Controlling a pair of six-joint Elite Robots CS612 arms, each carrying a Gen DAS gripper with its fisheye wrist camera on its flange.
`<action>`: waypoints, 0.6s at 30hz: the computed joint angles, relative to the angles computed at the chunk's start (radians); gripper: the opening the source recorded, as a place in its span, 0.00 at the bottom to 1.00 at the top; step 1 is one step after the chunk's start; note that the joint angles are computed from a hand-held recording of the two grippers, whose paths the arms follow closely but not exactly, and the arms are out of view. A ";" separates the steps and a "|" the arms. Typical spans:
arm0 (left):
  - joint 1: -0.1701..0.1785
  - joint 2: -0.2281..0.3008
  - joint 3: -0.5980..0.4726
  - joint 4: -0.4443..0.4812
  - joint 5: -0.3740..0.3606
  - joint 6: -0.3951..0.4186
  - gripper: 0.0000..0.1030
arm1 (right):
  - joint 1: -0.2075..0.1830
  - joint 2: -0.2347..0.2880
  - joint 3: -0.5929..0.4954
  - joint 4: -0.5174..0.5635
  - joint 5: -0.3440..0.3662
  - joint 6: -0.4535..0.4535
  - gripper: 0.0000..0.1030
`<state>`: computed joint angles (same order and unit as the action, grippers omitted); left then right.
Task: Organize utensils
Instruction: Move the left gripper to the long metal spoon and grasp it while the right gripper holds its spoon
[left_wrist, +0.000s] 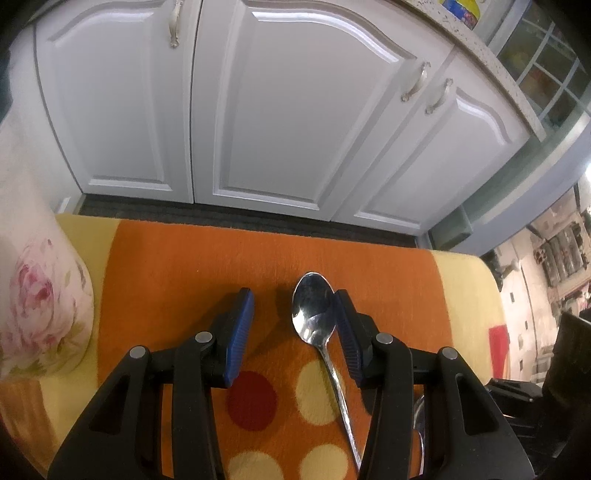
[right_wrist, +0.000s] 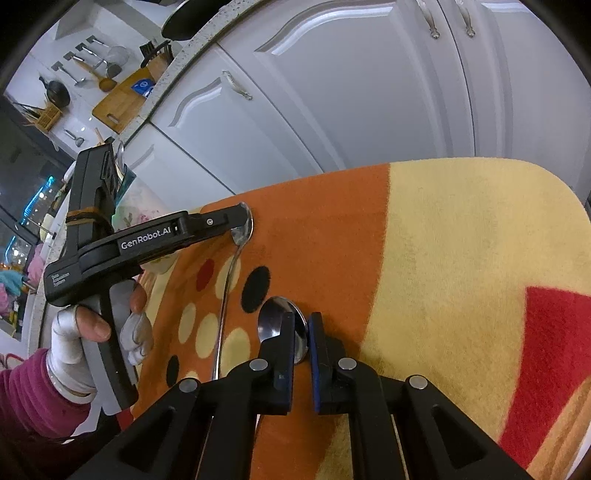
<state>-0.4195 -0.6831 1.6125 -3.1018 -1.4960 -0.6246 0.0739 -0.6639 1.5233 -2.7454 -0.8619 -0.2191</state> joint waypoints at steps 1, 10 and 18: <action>0.000 0.001 0.001 -0.005 -0.003 0.007 0.41 | -0.001 0.000 0.000 0.004 0.004 -0.002 0.06; 0.001 0.004 -0.007 0.003 -0.019 0.030 0.15 | -0.006 0.012 -0.014 0.033 0.052 -0.017 0.07; 0.002 0.007 -0.020 0.017 -0.049 0.032 0.15 | 0.003 0.012 -0.023 0.040 0.042 -0.060 0.07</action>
<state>-0.4171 -0.6757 1.5923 -3.0844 -1.5449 -0.5929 0.0769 -0.6517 1.4999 -2.7059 -0.8204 -0.2792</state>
